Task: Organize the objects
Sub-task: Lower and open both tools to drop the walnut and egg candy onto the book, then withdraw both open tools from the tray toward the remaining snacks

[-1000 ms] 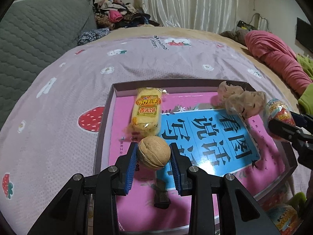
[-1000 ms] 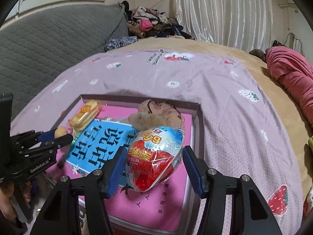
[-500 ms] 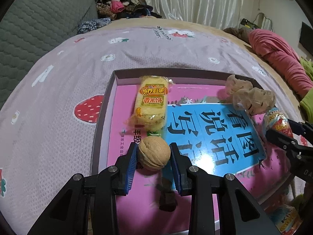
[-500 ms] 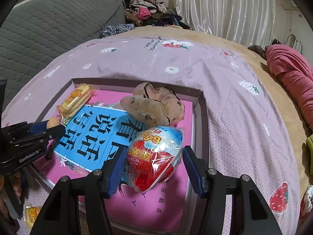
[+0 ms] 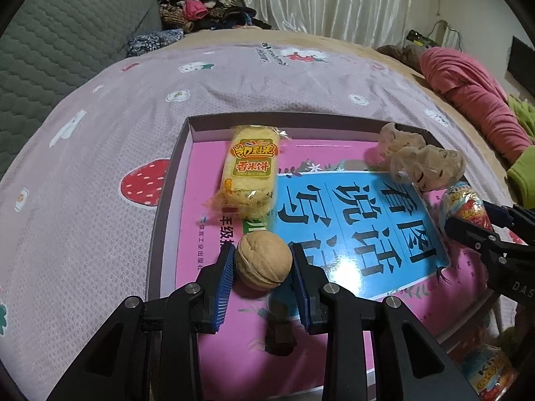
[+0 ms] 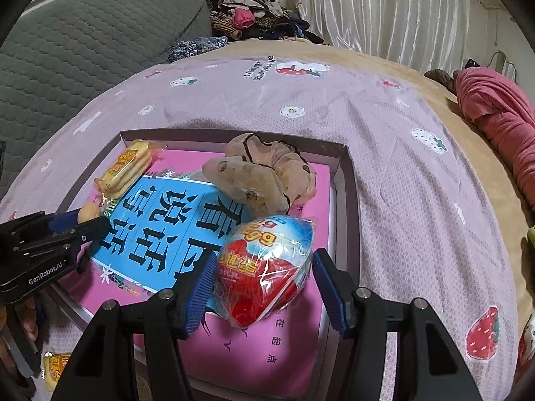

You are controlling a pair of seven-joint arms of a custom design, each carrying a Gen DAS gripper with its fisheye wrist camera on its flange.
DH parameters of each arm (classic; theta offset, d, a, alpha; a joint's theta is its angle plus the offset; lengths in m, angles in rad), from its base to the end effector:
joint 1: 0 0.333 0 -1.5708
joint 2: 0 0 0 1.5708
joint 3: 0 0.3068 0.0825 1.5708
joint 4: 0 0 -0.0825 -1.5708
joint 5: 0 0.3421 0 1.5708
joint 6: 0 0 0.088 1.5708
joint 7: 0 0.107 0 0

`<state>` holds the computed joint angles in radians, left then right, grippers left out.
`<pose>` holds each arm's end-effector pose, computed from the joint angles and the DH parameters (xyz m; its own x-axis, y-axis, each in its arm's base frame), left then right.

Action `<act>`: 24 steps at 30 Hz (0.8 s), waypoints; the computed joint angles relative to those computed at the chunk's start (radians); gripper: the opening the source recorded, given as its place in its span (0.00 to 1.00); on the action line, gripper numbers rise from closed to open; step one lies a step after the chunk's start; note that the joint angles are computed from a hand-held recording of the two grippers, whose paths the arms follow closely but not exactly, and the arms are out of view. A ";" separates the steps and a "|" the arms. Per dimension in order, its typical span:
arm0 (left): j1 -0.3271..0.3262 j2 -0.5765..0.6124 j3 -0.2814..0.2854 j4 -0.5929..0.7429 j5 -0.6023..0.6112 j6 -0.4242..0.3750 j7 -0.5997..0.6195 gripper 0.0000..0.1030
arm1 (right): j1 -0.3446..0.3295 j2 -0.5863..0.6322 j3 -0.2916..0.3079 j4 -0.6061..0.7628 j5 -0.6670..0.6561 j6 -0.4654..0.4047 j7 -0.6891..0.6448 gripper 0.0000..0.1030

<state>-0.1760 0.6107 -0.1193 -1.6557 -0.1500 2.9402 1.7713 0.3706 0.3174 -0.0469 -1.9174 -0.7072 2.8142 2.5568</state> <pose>0.6711 -0.1770 0.3535 -0.3276 -0.9430 0.0578 -0.7441 0.2199 -0.6308 0.5762 0.2294 0.4020 -0.0423 -0.9990 -0.0114 -0.7718 0.0399 -0.6346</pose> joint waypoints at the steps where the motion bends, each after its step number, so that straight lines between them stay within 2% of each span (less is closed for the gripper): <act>1: -0.001 -0.001 0.001 -0.001 0.001 -0.001 0.000 0.33 | -0.001 -0.001 0.003 0.002 0.005 -0.008 -0.006 0.58; 5: 0.006 -0.006 -0.010 -0.005 -0.004 -0.010 0.007 0.35 | 0.000 0.000 0.005 0.005 0.009 -0.017 -0.014 0.58; 9: 0.009 -0.007 -0.014 -0.004 -0.009 -0.018 0.008 0.53 | -0.005 0.004 0.015 0.011 0.035 -0.033 -0.038 0.61; 12: 0.013 -0.014 -0.019 -0.015 -0.015 -0.018 0.009 0.57 | -0.003 0.011 0.020 0.021 0.051 -0.054 -0.056 0.61; 13: 0.009 -0.016 -0.014 -0.015 -0.013 -0.020 0.006 0.61 | 0.000 0.011 0.018 0.022 0.048 -0.057 -0.054 0.62; 17: -0.001 -0.028 -0.001 -0.033 -0.006 0.001 -0.007 0.73 | 0.006 0.006 0.014 0.021 0.042 -0.064 -0.049 0.71; 24: -0.001 -0.053 0.005 -0.061 -0.002 0.028 -0.013 0.76 | 0.022 -0.014 -0.005 0.016 -0.032 -0.081 0.019 0.79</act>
<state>-0.1769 0.5576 -0.1139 -1.7168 -0.1521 2.9681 1.7580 0.3929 0.3029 -0.0520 -1.9018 -0.7390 2.7327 2.5759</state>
